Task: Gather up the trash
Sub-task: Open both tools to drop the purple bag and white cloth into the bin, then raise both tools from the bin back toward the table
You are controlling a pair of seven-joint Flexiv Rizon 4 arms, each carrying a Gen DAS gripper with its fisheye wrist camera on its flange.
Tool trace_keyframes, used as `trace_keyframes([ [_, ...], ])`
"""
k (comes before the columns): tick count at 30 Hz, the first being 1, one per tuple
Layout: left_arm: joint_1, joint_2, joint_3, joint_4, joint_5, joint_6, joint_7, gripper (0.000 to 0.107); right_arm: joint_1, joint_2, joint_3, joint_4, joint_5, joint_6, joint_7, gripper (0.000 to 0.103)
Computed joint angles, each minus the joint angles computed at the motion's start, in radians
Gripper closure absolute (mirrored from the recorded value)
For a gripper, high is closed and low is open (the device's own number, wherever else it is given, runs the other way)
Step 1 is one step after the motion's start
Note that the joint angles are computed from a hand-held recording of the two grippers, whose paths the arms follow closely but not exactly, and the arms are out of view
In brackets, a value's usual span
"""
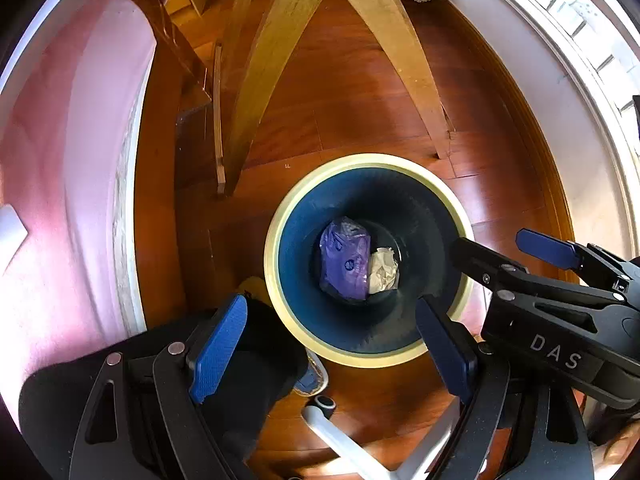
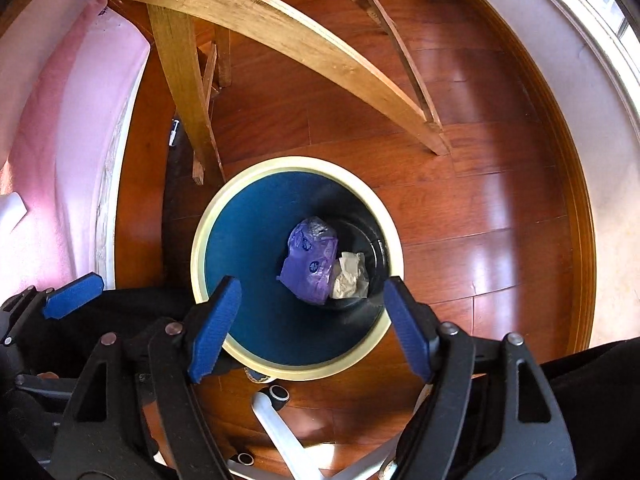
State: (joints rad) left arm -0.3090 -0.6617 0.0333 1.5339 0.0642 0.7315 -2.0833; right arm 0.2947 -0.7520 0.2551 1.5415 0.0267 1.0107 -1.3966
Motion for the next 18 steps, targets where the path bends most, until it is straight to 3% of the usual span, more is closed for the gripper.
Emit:
trace_keyframes([
  [10, -0.009, 0.030, 0.010, 0.014, 0.011, -0.015, -0.038, 0.020, 0.001, 0.030, -0.012, 0.043, -0.013, 0.059, 0.007, 0.030],
  [16, -0.025, 0.085, 0.017, 0.035, 0.058, -0.009, -0.070, 0.027, -0.014, 0.074, -0.003, 0.079, -0.006, 0.087, 0.019, 0.030],
  [18, -0.026, 0.105, 0.013, 0.040, 0.067, -0.025, -0.071, 0.034, -0.024, 0.094, 0.010, 0.088, -0.002, 0.088, 0.004, 0.030],
])
